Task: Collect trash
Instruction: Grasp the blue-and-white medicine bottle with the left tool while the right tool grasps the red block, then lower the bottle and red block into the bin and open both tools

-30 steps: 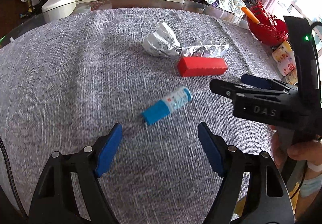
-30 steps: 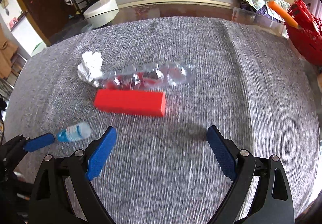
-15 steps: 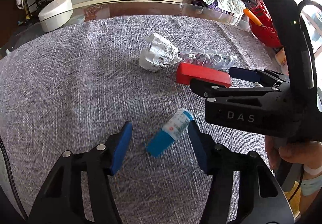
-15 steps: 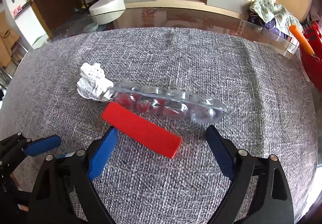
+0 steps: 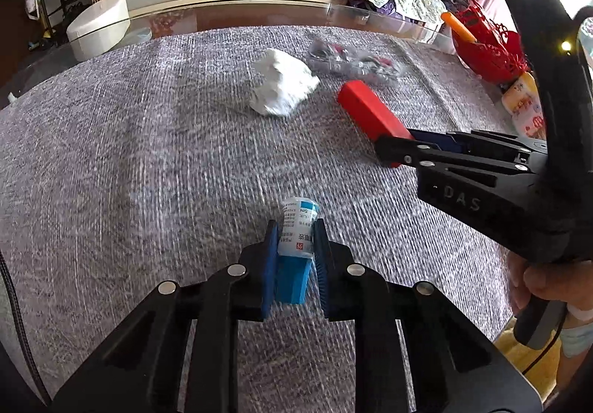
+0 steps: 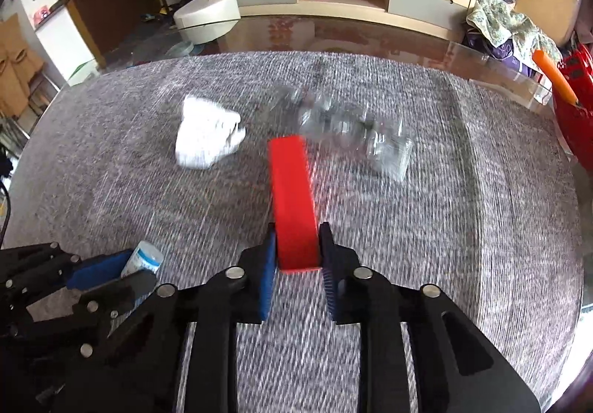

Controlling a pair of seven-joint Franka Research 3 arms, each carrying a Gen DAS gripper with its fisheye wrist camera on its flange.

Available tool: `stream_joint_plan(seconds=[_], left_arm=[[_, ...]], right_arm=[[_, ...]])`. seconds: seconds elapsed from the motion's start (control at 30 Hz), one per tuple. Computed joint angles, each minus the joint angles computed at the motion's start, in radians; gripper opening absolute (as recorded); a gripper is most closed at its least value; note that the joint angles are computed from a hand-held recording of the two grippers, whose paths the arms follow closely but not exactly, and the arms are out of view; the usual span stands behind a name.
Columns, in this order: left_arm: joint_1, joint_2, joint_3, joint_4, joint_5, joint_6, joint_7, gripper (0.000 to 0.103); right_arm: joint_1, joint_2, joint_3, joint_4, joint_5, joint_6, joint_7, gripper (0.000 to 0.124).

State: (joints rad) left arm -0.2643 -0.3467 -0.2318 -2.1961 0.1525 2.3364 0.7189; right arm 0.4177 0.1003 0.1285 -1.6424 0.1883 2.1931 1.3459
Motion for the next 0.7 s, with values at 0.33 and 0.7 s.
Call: stream_joint_plan(seconds=[0.33,0.7], left_arm=[[-0.054,-0.112,-0.034,-0.077,-0.033,-0.058,-0.071,0.017],[-0.159,-0.229,-0.105,-0.137,-0.070,-0.119,-0.231,0.017]], right_arm=[[-0.030,-0.211,-0.009,-0.230,0.103,-0.029,-0.047,0.022],[-0.041,-0.486,-0.019,-0.492,0.196,-0.065,-0.056,0.022]])
